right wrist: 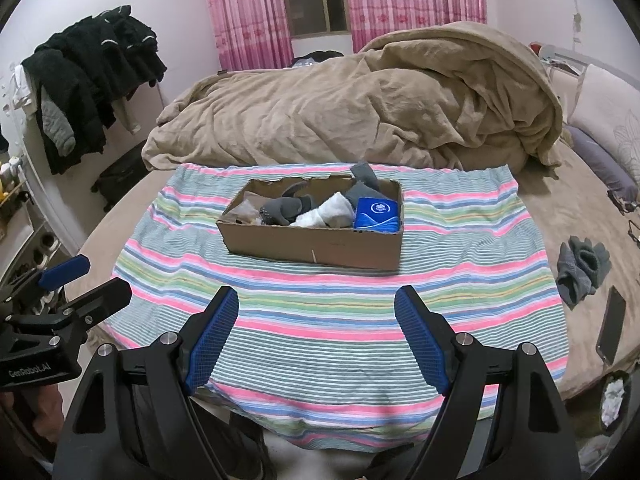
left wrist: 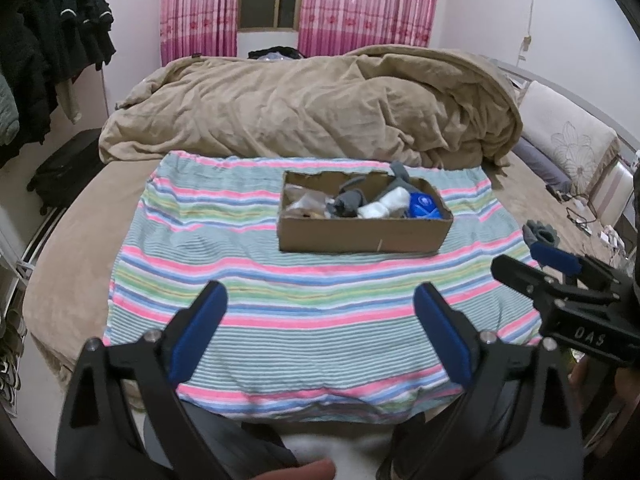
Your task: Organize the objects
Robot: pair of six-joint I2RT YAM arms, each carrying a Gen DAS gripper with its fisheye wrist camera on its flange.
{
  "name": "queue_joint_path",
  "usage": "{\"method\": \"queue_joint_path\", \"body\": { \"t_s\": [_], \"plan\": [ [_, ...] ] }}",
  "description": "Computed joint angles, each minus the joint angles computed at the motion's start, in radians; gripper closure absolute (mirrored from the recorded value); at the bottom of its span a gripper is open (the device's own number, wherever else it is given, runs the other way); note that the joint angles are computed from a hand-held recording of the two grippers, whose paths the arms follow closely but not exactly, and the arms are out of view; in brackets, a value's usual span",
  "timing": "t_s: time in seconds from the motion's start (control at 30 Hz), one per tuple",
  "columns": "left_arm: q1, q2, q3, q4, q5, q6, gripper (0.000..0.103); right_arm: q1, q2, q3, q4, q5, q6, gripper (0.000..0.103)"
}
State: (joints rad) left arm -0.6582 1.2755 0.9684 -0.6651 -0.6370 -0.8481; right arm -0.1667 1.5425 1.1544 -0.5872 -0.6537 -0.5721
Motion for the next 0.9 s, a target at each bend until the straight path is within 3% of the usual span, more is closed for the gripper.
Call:
{"method": "queue_joint_path", "body": {
  "t_s": [0.9],
  "plan": [
    [0.108, 0.059, 0.002, 0.089, 0.080, 0.074, 0.007, 0.024, 0.101, 0.073, 0.024, 0.029, 0.025, 0.020]
  ]
}}
